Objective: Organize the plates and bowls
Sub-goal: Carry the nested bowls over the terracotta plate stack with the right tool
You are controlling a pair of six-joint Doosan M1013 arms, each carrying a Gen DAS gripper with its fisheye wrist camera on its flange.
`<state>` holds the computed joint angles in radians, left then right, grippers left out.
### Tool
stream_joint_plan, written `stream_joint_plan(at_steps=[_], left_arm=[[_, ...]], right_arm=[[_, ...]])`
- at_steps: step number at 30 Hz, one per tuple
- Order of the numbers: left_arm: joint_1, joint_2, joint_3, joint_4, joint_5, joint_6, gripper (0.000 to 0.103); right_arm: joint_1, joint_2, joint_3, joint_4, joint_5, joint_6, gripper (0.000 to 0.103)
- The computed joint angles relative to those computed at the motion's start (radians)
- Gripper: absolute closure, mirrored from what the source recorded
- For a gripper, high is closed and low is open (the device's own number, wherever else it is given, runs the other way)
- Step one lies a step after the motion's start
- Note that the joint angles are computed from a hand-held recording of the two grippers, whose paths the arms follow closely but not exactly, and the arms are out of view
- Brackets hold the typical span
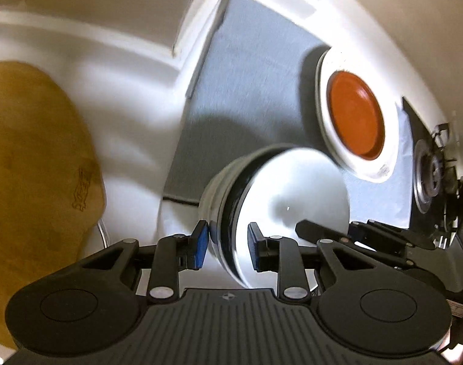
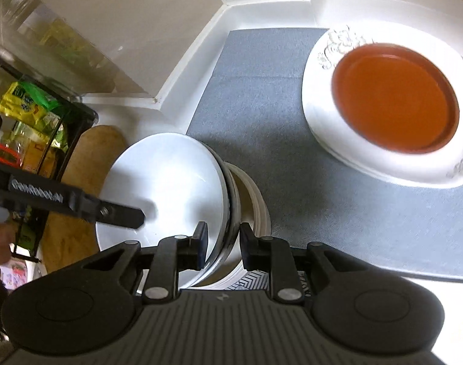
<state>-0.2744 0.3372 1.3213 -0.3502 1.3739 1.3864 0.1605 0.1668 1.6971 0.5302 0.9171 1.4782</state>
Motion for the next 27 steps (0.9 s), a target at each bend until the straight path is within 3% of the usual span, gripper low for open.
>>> stream_joint_plan(at_steps=[6,14,16,17,18,27], left_arm=[[0.013,-0.007,0.005,-0.02,-0.066,0.017,0.075],[0.003,0.012,0.003,-0.003,-0.062,0.033,0.075],[-0.008,0.005,0.007,0.021,-0.091,0.053,0.075],[-0.012,0.002,0.009,0.032,-0.104,0.062,0.075],[-0.013,-0.003,0.014,0.036,-0.114,0.07,0.075],[0.011,0.023,0.025,-0.058,-0.091,0.052,0.073]], right_arm=[[0.009,-0.01,-0.011,-0.063,0.003,-0.011,0.072],[-0.016,-0.026,-0.018,-0.046,-0.013,0.02,0.072],[-0.016,-0.027,-0.029,-0.041,-0.015,-0.031,0.079],[-0.013,-0.022,-0.036,-0.034,-0.007,-0.075,0.089],[-0.009,-0.017,-0.04,-0.039,-0.008,-0.088,0.092],[-0.025,0.009,-0.034,0.007,-0.008,-0.036,0.092]])
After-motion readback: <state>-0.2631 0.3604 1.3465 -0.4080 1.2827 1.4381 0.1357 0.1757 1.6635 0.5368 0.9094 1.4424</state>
